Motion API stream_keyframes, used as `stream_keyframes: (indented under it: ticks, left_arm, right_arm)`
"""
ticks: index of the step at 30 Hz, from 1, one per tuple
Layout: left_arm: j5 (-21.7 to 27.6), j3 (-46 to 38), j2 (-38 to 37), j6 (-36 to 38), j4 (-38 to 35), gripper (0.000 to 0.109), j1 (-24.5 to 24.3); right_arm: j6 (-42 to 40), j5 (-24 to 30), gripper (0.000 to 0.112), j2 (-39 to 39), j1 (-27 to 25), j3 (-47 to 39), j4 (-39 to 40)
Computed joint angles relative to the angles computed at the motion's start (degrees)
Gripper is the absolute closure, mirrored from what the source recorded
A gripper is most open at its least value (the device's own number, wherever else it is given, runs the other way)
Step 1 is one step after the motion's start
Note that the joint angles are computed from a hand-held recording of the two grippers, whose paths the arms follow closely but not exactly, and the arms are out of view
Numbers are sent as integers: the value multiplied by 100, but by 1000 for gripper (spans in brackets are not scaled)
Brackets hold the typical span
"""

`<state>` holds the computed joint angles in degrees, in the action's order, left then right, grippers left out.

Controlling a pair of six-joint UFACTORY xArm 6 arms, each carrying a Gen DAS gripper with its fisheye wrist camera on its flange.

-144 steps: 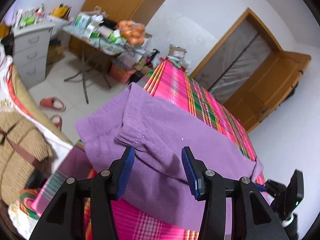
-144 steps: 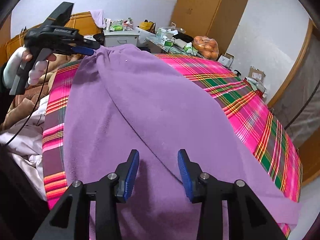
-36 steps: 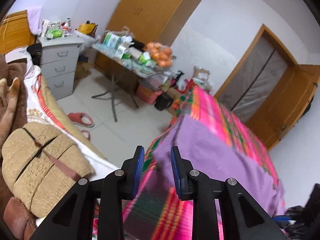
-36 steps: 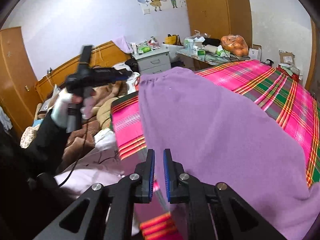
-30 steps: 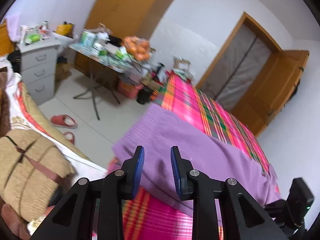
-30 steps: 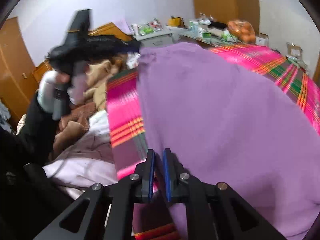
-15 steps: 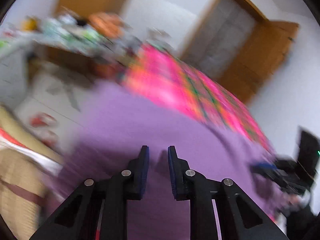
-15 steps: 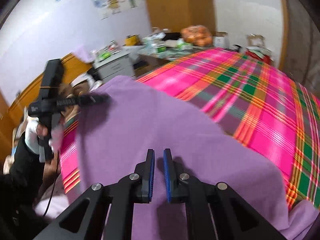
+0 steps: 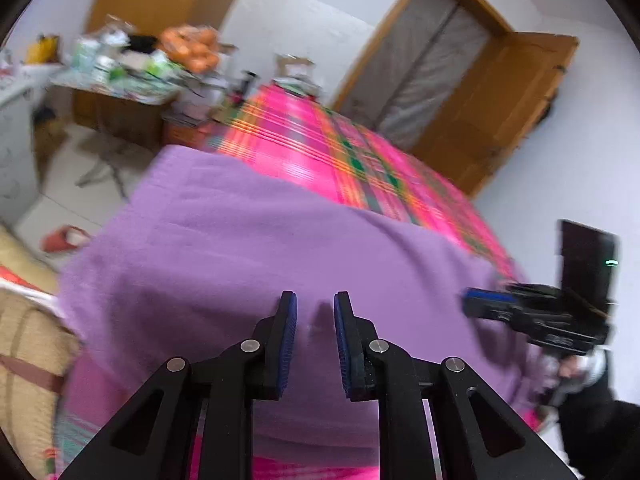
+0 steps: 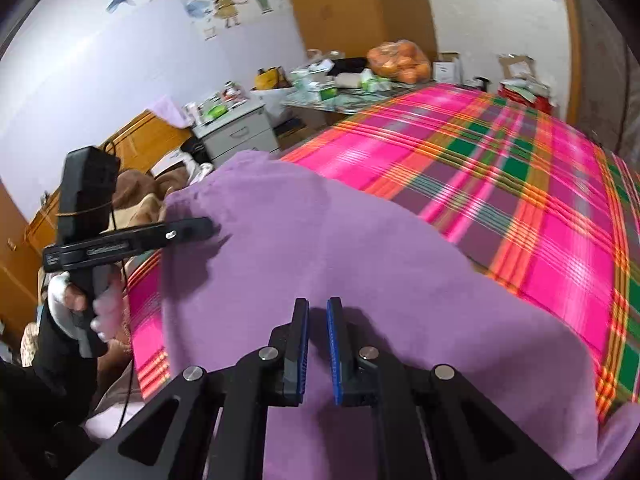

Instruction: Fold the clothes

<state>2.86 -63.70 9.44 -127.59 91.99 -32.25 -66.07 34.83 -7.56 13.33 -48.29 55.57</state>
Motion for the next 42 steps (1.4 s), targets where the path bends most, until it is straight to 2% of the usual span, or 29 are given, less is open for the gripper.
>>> stream_keyframes:
  ticks: [2,5,10,13,17,19,20,23,31,34,36,37,40,42]
  left_arm:
    - [323,261,-264,-547,325,89,5]
    - [500,586,-530,-801,458,89,-22]
    - [544,822,-633,-1028,849,88,-133]
    - [599,823,-620,-878,922,88,-116]
    - [480,740,-606,-1630,1749,88,-34]
    - [491,780,-680,-1991,2079,88,-81]
    - [490,769,-677,-2179,2266,88,-89]
    - [479,675,-605,-2642,2748,88,-63]
    - [630,758,-627,-1840,1996,88,-122]
    - [622,752,-619,-1787,1887,88,-104]
    - [561,707,-634,-1507,1635,88,-61]
    - [525,681,-644,-1321,1473,88,-36]
    - [550,552,-654,-536,893,88,37]
    - [502,317,-542,-337,864,88,158]
  right_arm:
    - [-15,-42,100,31,265,-64,-67]
    - [-30,-83,95,231,653,-292,-188]
    - [392,-312,92,791,1254,-773,-948]
    - [635,-360,92,1023,1452,-970,-1342]
    - [879,-427,92,1248,1616,-1143,-1750]
    - [954,-470,101,1324,1645,-1193,-1859]
    - [938,-454,112,1326,1638,-1208,-1840]
    - [879,-468,112,1316,1625,-1274,-1778]
    - [797,-740,112,1541,1768,-2202,-1472]
    - [525,-478,110,1937,1824,-2866,-858]
    - [598,-473,94,2139,1848,-3111,-704]
    - [662,-301,91,2211,1809,-3211,-612]
    - [791,217,91,2380,1699,-3439,-392]
    - [789,518,91,2391,1656,-3459,-401]
